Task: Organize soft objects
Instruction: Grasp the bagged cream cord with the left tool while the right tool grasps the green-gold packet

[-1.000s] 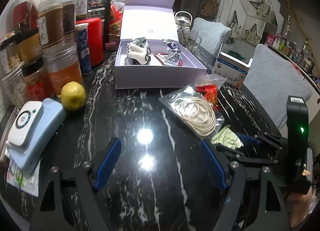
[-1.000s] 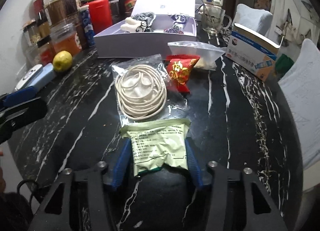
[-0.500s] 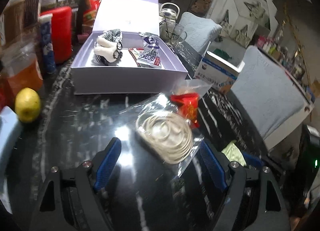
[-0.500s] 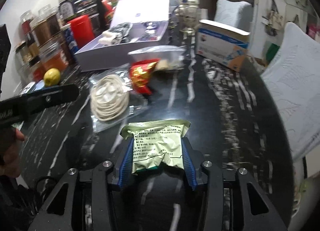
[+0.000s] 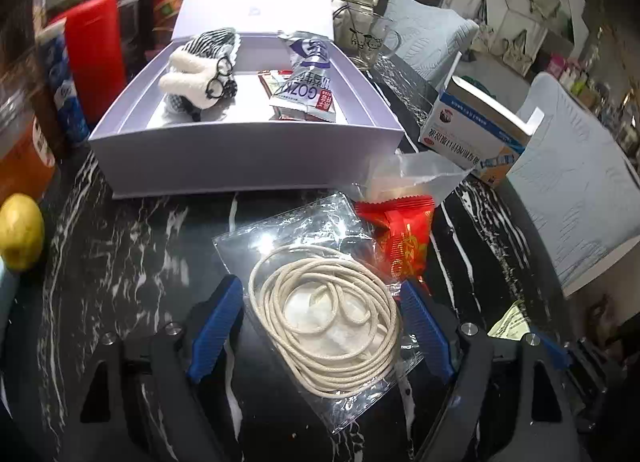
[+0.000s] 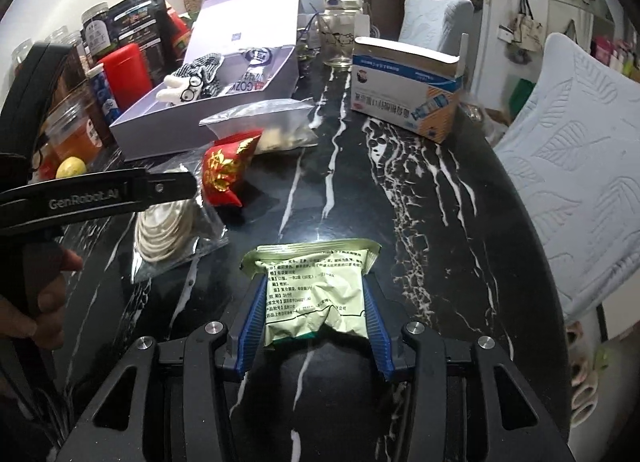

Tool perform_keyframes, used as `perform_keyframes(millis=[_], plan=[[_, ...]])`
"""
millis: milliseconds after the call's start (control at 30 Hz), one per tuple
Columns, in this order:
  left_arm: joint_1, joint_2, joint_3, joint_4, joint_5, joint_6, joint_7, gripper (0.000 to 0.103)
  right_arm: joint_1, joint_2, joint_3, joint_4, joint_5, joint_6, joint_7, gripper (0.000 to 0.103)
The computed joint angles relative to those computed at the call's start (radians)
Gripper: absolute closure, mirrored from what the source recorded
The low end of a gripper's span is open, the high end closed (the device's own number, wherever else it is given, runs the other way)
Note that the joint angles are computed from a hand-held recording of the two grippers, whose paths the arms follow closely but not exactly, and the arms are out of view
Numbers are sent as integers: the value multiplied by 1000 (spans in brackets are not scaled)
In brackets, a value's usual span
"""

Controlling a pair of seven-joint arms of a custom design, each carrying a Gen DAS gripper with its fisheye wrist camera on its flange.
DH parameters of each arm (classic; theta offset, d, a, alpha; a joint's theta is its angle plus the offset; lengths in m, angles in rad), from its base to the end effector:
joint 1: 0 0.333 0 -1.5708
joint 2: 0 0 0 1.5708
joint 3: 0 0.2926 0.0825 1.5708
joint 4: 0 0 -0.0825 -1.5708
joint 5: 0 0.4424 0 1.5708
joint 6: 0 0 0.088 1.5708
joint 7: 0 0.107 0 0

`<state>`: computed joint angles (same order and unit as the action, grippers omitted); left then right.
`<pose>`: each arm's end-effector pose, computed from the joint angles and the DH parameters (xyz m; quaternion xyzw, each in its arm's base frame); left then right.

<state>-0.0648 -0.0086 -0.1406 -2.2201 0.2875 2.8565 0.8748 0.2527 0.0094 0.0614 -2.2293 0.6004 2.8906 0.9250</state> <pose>0.6011 -0.1411 0.3935 -0.7444 0.5837 -0.2691 0.1808 0.5925 0.1576 0.3759 -0.7885 0.5086 -0.1552 0.3091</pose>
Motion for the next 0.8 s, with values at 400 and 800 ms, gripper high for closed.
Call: perform_keyframes(millis=[400, 800], plan=[[-7, 23, -1, 21, 60, -57, -69, 4, 0, -8, -2, -15, -85, 21, 75, 57], [2, -1, 6, -32, 201, 64, -158, 45, -2, -21, -9, -29, -130, 23, 123, 57]])
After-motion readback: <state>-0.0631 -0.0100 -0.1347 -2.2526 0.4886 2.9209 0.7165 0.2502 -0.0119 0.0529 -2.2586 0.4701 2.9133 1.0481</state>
